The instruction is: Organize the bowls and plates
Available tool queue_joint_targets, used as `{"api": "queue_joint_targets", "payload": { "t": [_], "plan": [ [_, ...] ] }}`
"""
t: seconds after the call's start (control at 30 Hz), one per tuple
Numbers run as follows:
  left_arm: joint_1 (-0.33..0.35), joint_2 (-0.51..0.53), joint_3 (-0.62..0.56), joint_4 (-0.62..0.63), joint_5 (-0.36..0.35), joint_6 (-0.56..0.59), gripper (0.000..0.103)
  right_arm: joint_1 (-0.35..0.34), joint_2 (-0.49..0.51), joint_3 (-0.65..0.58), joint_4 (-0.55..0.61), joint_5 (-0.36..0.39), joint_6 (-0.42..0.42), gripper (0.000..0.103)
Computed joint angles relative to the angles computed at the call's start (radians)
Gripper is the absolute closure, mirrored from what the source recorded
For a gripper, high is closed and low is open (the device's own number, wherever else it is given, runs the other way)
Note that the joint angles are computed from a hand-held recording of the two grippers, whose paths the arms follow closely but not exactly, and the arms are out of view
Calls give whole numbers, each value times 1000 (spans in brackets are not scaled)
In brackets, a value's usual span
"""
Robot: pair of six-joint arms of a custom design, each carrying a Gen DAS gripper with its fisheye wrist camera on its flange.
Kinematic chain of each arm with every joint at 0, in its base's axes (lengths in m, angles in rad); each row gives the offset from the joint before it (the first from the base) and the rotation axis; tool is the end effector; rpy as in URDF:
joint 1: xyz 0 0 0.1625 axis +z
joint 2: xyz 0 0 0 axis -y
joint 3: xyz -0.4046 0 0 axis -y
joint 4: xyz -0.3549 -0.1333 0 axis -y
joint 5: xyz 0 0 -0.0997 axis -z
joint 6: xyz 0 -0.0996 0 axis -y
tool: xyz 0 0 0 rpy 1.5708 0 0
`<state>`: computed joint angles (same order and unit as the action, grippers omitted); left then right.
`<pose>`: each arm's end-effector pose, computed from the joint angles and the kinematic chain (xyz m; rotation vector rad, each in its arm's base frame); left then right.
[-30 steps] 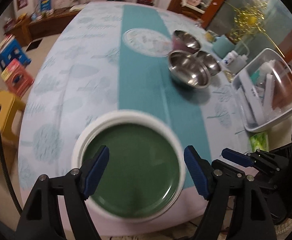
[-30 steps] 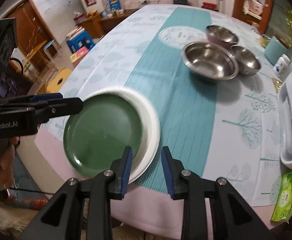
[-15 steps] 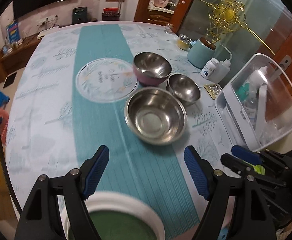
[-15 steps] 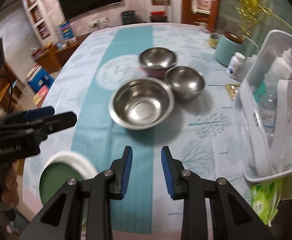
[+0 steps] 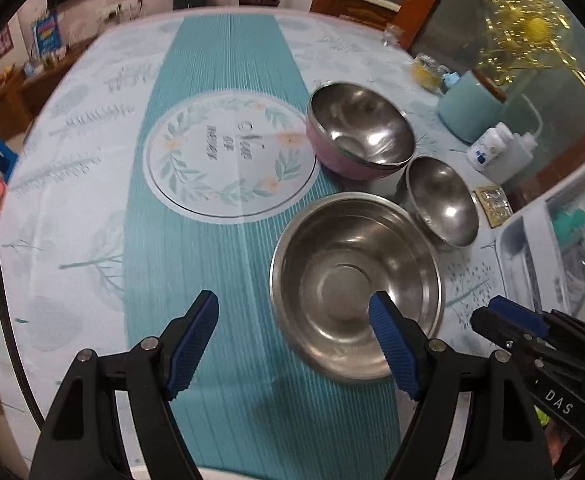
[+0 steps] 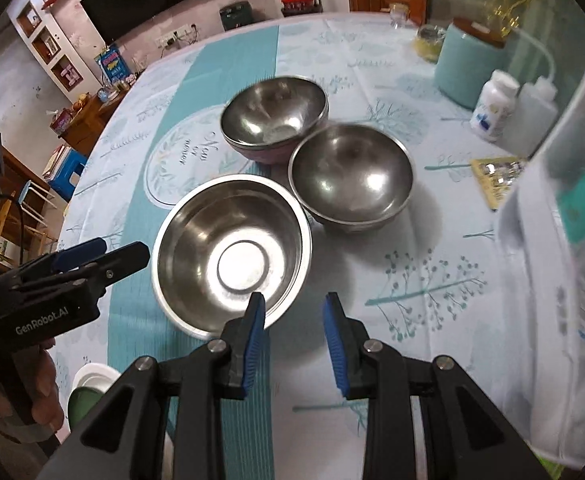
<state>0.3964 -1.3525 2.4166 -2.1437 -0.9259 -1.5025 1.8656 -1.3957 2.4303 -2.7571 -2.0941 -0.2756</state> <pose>-0.2116 -0.2980 0.1300 -0.1975 2.4486 -0.6546 0.1855 -0.3234 0.1856 0.6841 -2.5221 0.2053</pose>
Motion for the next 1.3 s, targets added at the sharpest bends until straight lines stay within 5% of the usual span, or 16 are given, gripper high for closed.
{"api": "queue_joint_targets", "payload": {
  "t": [0.37,0.6,0.73,0.97,1.3],
  "plan": [
    [132,117,-27,-100,9,90,30,-92,126,-53,-22,31,4,73],
    [166,120,-10,-175,-29,138,84,-104,145,-72,12,65,-16,91],
    [155,108,0,-158,-36,115,93,-96,148,-69,5,49,-23,91],
    [80,71,-5,-83,-75,52,93,-84,78,-64,79,56,-26,91],
    [-139,37,-38,75,-155,-121,93,-52,-142,-24,235,82,-70,92]
  ]
}}
